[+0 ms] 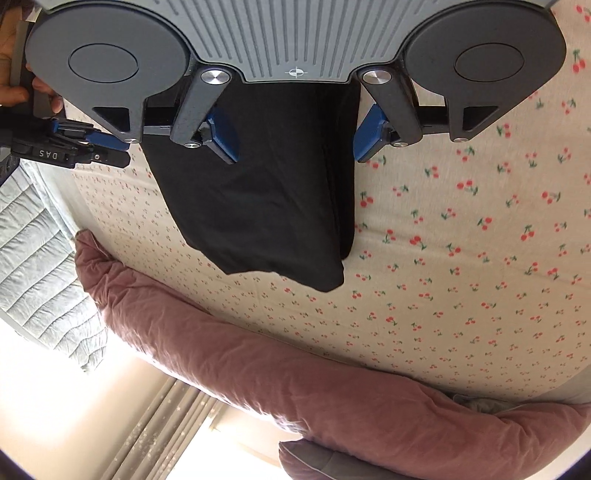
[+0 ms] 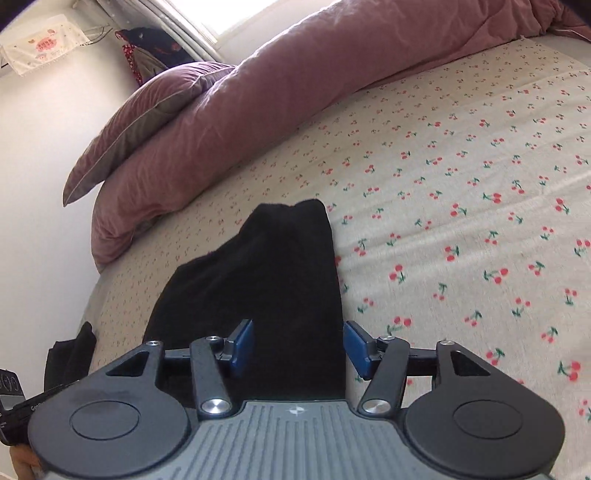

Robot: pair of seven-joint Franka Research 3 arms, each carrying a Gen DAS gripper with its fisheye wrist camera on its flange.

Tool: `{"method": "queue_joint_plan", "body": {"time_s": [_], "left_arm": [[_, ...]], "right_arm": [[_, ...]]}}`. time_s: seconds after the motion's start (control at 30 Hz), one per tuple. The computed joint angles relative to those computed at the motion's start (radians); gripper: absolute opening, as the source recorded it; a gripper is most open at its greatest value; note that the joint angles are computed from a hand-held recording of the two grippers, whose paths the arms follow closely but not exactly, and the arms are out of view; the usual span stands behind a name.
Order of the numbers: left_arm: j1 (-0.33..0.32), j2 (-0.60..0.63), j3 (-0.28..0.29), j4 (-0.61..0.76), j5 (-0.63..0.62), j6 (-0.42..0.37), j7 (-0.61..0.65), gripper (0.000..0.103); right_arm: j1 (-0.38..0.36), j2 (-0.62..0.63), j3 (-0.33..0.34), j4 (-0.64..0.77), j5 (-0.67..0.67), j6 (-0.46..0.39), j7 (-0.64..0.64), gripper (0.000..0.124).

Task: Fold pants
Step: 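Open both grippers and release the folded trousers onto the bed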

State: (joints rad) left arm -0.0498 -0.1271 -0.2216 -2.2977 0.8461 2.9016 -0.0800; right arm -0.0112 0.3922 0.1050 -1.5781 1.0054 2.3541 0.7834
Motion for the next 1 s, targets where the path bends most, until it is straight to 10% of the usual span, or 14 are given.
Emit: {"method": "queue_joint_plan", "body": {"time_s": [0.27, 0.4, 0.47, 0.6, 0.83, 1.0], "left_arm": [[-0.007, -0.047, -0.035, -0.113, -0.073, 0.104, -0.003, 0.063], [-0.014, -0.019, -0.041, -0.117, -0.112, 0.113, 0.014, 0.013], [0.007, -0.024, -0.065, -0.111, -0.052, 0.095, -0.046, 0.006], [0.049, -0.096, -0.103, -0.116, 0.109, 0.079, -0.171, 0.006], [-0.072, -0.065, -0.023, -0.118, -0.173, -0.099, 0.138, 0.012], [-0.064, -0.090, -0.080, -0.093, -0.050, -0.209, 0.054, 0.032]], "right_arm": [[0.009, -0.164, -0.038, -0.233, 0.007, 0.010, -0.083, 0.062], [0.024, -0.201, -0.055, -0.299, 0.034, 0.013, -0.136, 0.060], [0.032, -0.206, -0.062, -0.311, 0.038, 0.009, -0.140, 0.055], [0.044, -0.234, -0.067, -0.342, 0.059, 0.013, -0.178, 0.052], [0.091, -0.247, -0.071, -0.381, -0.025, 0.053, -0.215, 0.047], [0.104, -0.283, -0.070, -0.422, -0.030, 0.106, -0.259, 0.048]]}}
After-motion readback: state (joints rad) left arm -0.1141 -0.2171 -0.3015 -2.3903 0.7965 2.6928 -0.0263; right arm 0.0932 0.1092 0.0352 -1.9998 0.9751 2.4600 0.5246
